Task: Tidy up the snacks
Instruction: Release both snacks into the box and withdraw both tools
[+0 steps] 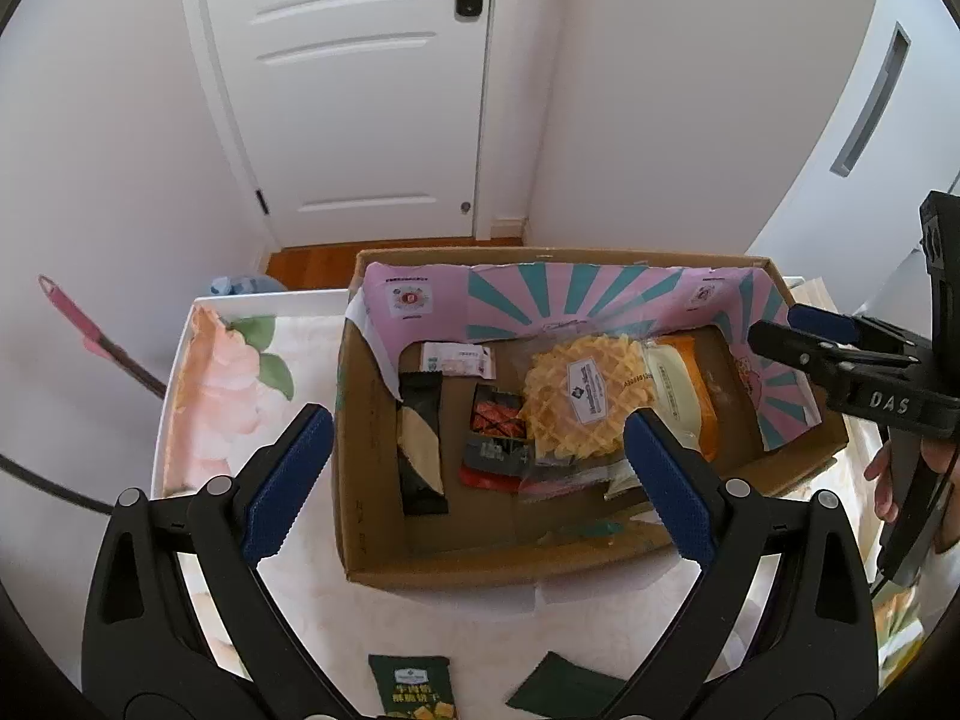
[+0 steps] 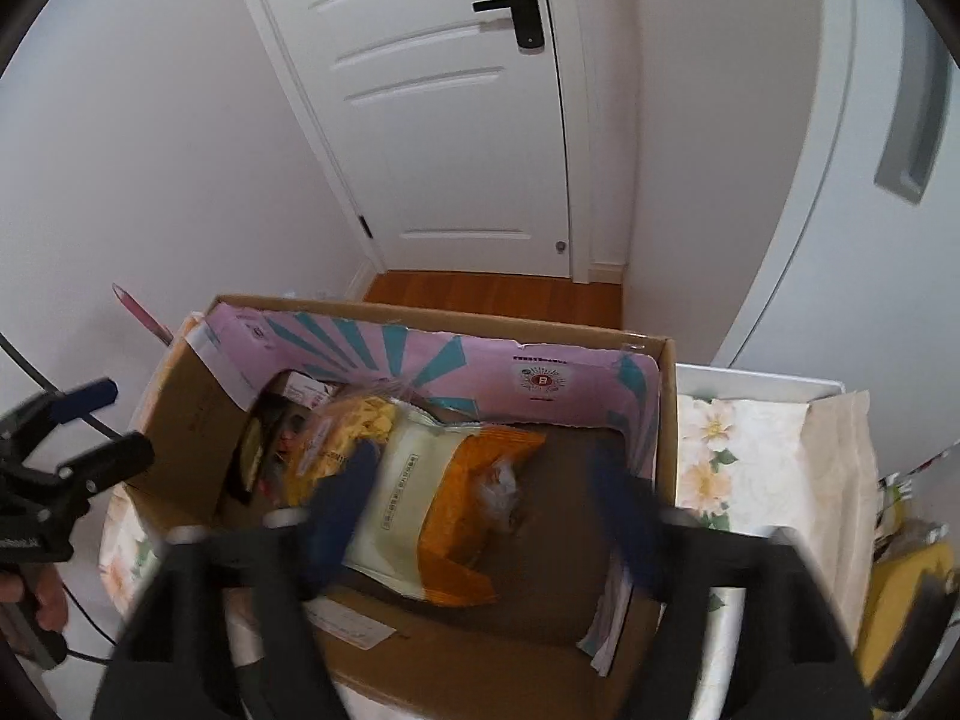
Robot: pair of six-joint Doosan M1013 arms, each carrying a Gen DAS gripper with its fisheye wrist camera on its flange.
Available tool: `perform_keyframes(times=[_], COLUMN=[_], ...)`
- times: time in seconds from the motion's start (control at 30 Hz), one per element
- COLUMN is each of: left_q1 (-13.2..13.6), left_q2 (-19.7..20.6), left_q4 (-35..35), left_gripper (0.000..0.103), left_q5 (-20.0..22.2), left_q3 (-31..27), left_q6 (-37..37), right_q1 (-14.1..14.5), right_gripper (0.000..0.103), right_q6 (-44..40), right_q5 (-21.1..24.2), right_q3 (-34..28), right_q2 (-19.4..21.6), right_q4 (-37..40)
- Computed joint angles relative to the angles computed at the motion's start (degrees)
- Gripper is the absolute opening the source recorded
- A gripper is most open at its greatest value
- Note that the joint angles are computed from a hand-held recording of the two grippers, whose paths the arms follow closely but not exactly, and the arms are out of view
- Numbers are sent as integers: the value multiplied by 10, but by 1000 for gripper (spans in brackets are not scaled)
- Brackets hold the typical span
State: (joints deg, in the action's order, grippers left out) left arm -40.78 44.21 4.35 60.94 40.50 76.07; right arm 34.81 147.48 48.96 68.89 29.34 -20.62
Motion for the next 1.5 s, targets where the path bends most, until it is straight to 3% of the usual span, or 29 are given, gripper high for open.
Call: perform_keyframes(times=[0.07,0.43,1.07,1.5], left_q1=[-1,1,10,-5], left_q2=[-5,-35,-160,-204], left_q4=[4,10,5,-40], left_gripper=[97,97,97,97], left_q5=[-3,-34,-122,-127], left_q3=[7,46,222,295], left_q6=[-9,-17,-19,-23], right_q1=[-3,8,83,132], right_gripper=[73,73,73,73], right_q6=[9,14,130,221], right_q5=[-22,-35,31,99], right_q3=[16,32,24,57], right_q2=[-9,-28,-48,-72], right_q4=[6,-7,-140,-174])
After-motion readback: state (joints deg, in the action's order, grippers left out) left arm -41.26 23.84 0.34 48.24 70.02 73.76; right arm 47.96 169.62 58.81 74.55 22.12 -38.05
